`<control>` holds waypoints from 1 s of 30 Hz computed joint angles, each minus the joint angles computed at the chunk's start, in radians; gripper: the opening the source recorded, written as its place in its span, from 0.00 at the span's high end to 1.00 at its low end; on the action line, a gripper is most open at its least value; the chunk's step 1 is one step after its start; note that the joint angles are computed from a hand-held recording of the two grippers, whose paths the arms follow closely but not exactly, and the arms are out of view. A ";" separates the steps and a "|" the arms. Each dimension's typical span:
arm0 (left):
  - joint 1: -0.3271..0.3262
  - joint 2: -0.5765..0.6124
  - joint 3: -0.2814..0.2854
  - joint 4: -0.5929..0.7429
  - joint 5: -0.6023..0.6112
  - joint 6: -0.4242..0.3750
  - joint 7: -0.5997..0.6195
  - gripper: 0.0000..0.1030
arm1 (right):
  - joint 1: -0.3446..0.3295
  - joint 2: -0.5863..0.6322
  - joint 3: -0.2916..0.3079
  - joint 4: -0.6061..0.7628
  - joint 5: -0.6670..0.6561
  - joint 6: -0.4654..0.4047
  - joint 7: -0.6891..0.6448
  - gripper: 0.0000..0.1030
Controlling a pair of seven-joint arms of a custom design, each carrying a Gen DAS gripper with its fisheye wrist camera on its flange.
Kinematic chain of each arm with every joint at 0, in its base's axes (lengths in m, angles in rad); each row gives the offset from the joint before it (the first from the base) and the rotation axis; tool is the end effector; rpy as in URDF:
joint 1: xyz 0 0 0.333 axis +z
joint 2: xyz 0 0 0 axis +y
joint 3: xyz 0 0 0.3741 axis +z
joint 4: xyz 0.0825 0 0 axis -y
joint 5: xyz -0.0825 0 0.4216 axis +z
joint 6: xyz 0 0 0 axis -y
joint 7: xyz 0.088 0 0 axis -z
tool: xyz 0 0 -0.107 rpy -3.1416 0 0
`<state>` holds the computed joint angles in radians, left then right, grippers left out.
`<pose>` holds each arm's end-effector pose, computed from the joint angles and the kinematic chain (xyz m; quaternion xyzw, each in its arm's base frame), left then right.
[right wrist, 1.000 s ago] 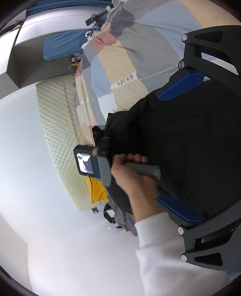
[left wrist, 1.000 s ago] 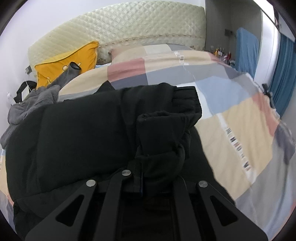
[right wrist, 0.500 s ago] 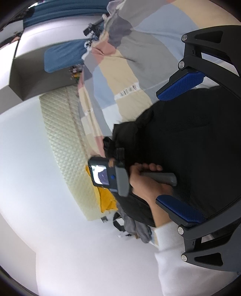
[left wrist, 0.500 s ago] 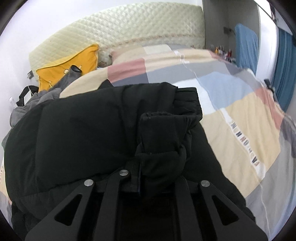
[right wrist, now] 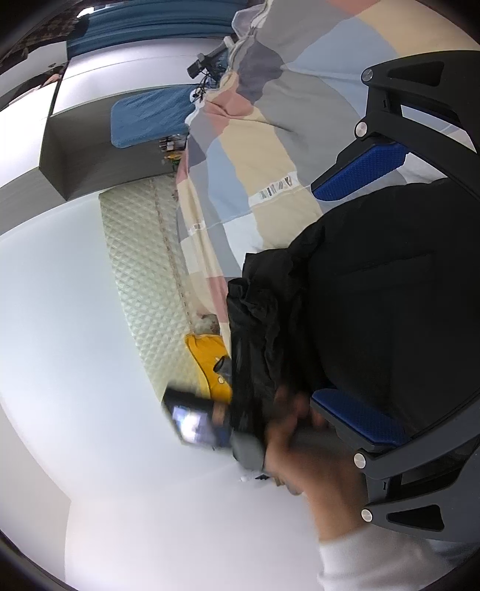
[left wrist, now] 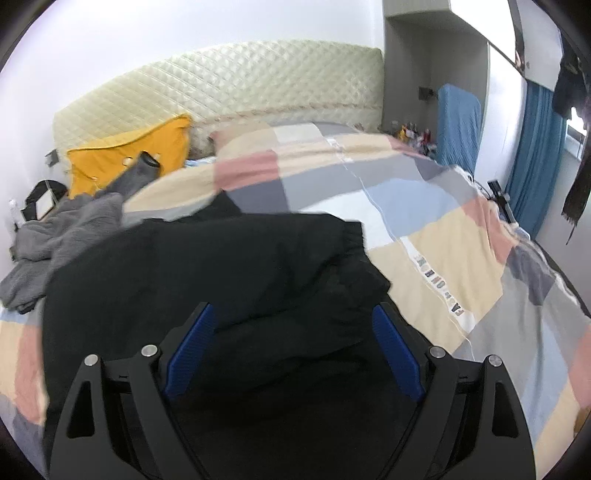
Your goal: Fold large clothes
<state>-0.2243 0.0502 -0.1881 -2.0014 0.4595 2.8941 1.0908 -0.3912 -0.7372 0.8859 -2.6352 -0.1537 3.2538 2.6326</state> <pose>0.5846 -0.2818 0.5705 -0.5290 0.7361 -0.3310 0.2622 0.3484 0.2788 0.5407 -0.5237 0.6395 -0.2996 0.4764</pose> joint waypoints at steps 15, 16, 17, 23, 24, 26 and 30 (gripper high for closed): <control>0.150 -0.401 0.102 -0.364 -0.372 0.031 0.412 0.16 | -0.004 0.095 0.018 0.102 -0.033 -0.024 -0.042 0.00; 0.148 -0.410 0.120 -0.398 -0.391 0.040 0.436 0.16 | -0.007 0.109 0.019 0.110 -0.035 -0.021 -0.044 0.00; 0.154 -0.415 0.126 -0.419 -0.404 0.047 0.448 0.16 | -0.016 0.128 0.022 0.121 -0.040 -0.013 -0.049 0.00; 0.196 -0.379 0.165 -0.458 -0.482 0.072 0.484 0.16 | -0.168 0.231 0.118 0.231 -0.108 -0.060 -0.107 0.00; 0.187 -0.366 0.184 -0.451 -0.504 0.076 0.507 0.16 | -0.190 0.258 0.132 0.247 -0.121 -0.062 -0.110 0.00; 0.205 -0.346 0.184 -0.445 -0.518 0.075 0.521 0.14 | -0.234 0.314 0.161 0.277 -0.143 -0.056 -0.110 0.01; 0.246 -0.274 0.172 -0.411 -0.527 0.033 0.536 0.12 | -0.380 0.445 0.285 0.363 -0.209 -0.082 -0.112 0.05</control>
